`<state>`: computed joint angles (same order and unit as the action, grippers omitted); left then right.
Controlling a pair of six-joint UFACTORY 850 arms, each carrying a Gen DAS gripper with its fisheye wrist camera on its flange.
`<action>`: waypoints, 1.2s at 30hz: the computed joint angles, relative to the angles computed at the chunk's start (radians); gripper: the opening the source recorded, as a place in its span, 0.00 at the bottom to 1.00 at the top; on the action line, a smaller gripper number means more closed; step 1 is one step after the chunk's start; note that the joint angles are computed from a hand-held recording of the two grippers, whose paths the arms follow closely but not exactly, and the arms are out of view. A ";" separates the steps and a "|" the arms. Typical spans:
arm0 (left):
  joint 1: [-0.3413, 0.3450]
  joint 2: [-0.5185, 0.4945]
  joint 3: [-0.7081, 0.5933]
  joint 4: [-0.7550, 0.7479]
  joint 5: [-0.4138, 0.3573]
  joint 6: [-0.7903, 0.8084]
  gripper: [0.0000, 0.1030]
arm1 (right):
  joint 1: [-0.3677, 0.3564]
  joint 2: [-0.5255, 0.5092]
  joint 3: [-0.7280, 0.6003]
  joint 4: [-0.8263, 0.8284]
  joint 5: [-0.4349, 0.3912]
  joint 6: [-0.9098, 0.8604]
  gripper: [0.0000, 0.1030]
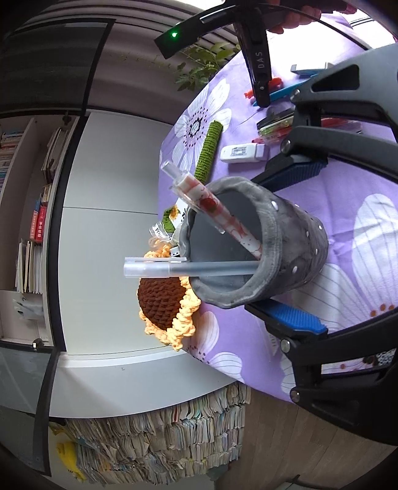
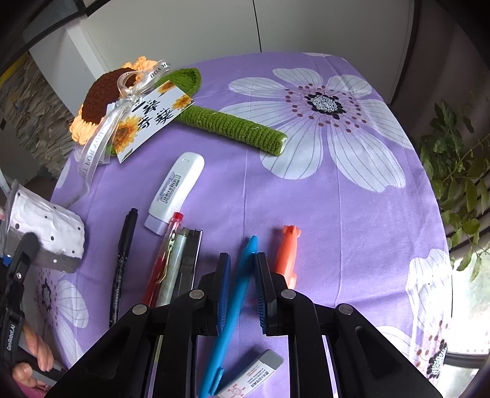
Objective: Organize stationery
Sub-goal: 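Move the right tool over the blue pen among the loose pens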
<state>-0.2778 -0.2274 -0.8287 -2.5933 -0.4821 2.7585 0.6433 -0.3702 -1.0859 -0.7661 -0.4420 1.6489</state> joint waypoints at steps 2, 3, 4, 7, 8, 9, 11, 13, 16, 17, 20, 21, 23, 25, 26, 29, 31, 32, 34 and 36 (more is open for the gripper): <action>-0.004 -0.016 -0.019 0.010 0.012 -0.014 0.65 | -0.004 -0.007 -0.008 0.011 -0.003 -0.014 0.14; -0.005 -0.023 -0.025 0.010 0.018 -0.015 0.65 | -0.008 -0.012 -0.012 0.020 -0.001 -0.026 0.14; -0.008 -0.031 -0.032 0.011 0.025 -0.016 0.65 | -0.010 -0.015 -0.015 0.027 0.000 -0.035 0.14; -0.010 -0.040 -0.039 0.001 0.037 -0.005 0.65 | -0.012 -0.020 -0.021 0.036 -0.002 -0.052 0.14; -0.010 -0.044 -0.042 0.001 0.038 -0.007 0.65 | -0.013 -0.020 -0.023 0.038 -0.001 -0.056 0.14; -0.009 -0.048 -0.046 0.003 0.038 -0.012 0.65 | -0.014 -0.021 -0.024 0.040 -0.001 -0.059 0.14; -0.010 -0.050 -0.047 -0.005 0.035 -0.008 0.65 | -0.013 -0.025 -0.029 0.035 -0.006 -0.064 0.14; -0.012 -0.051 -0.044 -0.034 0.029 0.026 0.65 | -0.010 -0.031 -0.037 0.033 -0.018 -0.077 0.14; -0.016 -0.050 -0.038 -0.062 0.018 0.064 0.66 | -0.007 -0.034 -0.040 0.024 -0.026 -0.074 0.14; -0.016 -0.049 -0.037 -0.060 0.015 0.064 0.66 | -0.006 -0.032 -0.038 0.015 -0.024 -0.064 0.14; -0.013 -0.052 -0.040 -0.040 0.018 0.043 0.66 | -0.003 -0.013 -0.023 -0.039 -0.001 -0.017 0.14; -0.012 -0.052 -0.041 -0.038 0.018 0.041 0.66 | -0.001 -0.004 -0.018 -0.066 0.003 0.006 0.14; -0.012 -0.053 -0.042 -0.040 0.019 0.045 0.66 | 0.008 0.019 -0.011 -0.130 0.001 0.057 0.14; -0.012 -0.054 -0.042 -0.037 0.019 0.043 0.66 | 0.020 0.044 -0.007 -0.205 -0.010 0.118 0.14; -0.011 -0.055 -0.043 -0.033 0.020 0.038 0.66 | 0.028 0.057 -0.007 -0.247 -0.020 0.150 0.14; -0.010 -0.056 -0.046 -0.021 0.020 0.022 0.66 | 0.062 0.095 -0.016 -0.392 -0.061 0.242 0.12; -0.012 -0.056 -0.046 -0.030 0.022 0.031 0.66 | 0.086 0.109 -0.033 -0.458 -0.100 0.257 0.11; -0.014 -0.055 -0.045 -0.036 0.023 0.038 0.66 | 0.095 0.109 -0.048 -0.453 -0.122 0.225 0.11; -0.015 -0.055 -0.045 -0.040 0.024 0.042 0.66 | 0.096 0.089 -0.080 -0.374 -0.129 0.097 0.11; -0.014 -0.056 -0.045 -0.035 0.024 0.036 0.66 | 0.082 0.061 -0.096 -0.266 -0.126 0.002 0.11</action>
